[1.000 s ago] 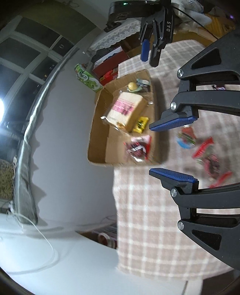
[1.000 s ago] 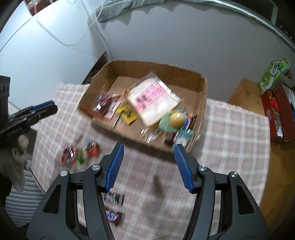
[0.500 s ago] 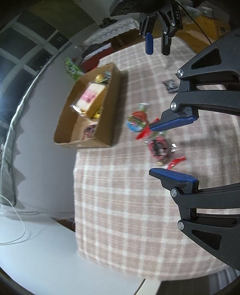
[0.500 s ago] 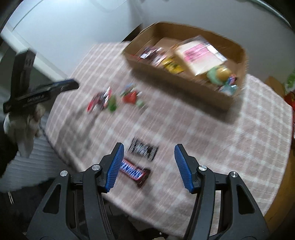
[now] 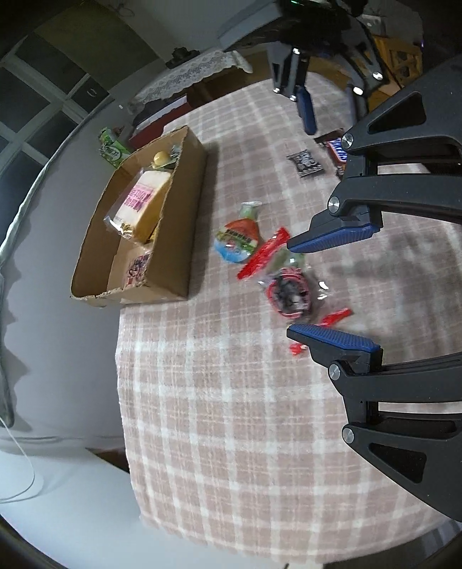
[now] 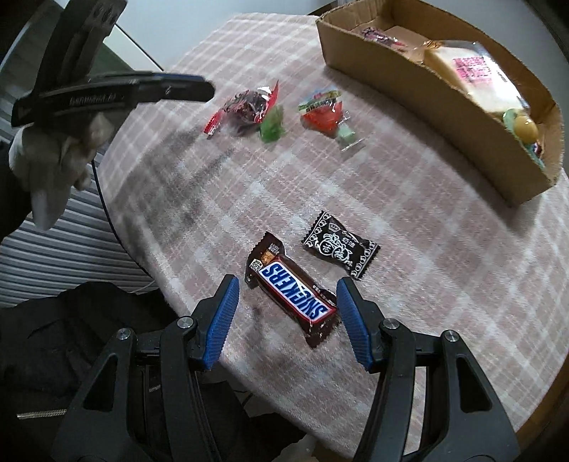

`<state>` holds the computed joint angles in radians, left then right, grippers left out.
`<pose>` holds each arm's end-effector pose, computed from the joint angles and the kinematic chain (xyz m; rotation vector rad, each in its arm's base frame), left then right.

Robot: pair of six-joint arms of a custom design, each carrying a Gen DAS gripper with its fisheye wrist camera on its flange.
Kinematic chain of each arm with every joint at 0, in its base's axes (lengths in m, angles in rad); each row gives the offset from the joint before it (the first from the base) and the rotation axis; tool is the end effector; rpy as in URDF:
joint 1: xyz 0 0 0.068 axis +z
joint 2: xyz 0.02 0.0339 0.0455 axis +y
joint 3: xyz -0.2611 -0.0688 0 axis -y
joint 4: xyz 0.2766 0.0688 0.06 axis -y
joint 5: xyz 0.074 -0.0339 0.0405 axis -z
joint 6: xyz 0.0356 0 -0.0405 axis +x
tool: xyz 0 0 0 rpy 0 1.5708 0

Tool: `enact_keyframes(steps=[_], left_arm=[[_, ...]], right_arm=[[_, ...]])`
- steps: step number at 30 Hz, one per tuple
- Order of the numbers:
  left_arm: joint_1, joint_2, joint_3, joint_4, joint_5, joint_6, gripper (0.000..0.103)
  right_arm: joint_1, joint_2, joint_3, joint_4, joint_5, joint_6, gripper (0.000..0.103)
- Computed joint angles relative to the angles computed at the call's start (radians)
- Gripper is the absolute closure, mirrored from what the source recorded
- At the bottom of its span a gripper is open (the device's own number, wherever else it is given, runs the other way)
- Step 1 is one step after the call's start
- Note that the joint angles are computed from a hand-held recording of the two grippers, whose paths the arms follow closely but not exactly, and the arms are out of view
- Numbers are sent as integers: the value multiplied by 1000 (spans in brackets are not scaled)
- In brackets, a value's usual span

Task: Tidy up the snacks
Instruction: 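Move both grippers back over the Snickers bar and red chocolate bag, then grasp the Snickers bar with the right gripper while the left gripper grasps the red chocolate bag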

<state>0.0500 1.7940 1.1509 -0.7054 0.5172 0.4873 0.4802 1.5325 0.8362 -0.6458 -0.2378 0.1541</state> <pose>0.3587 0.0003 0.1479 0.6705 2.6462 -0.6151 0.2492 0.1392 0.1373 -0.5217 2.9206 0.4430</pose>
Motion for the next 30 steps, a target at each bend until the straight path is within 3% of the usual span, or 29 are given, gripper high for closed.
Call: enact_keyframes(steps=[8,13,21,28,30], left_arm=[[4,194,171,-105,82,-3,63],[0,192,150,-113,71,31,63],[-67,50,-23,25,-88,70,63],[-112,66,-38,100,-163,21,62],[-119,70,-39,108,-165,17,62]], right_arm=[[-15,29,-15,24,-33,9,43],[-27,53,-10,34,-35,0,43],[-3,67,15,19,-12,-5,43],[58,57,2,37,71,12,43],[73,59,0,38,94,11,49]])
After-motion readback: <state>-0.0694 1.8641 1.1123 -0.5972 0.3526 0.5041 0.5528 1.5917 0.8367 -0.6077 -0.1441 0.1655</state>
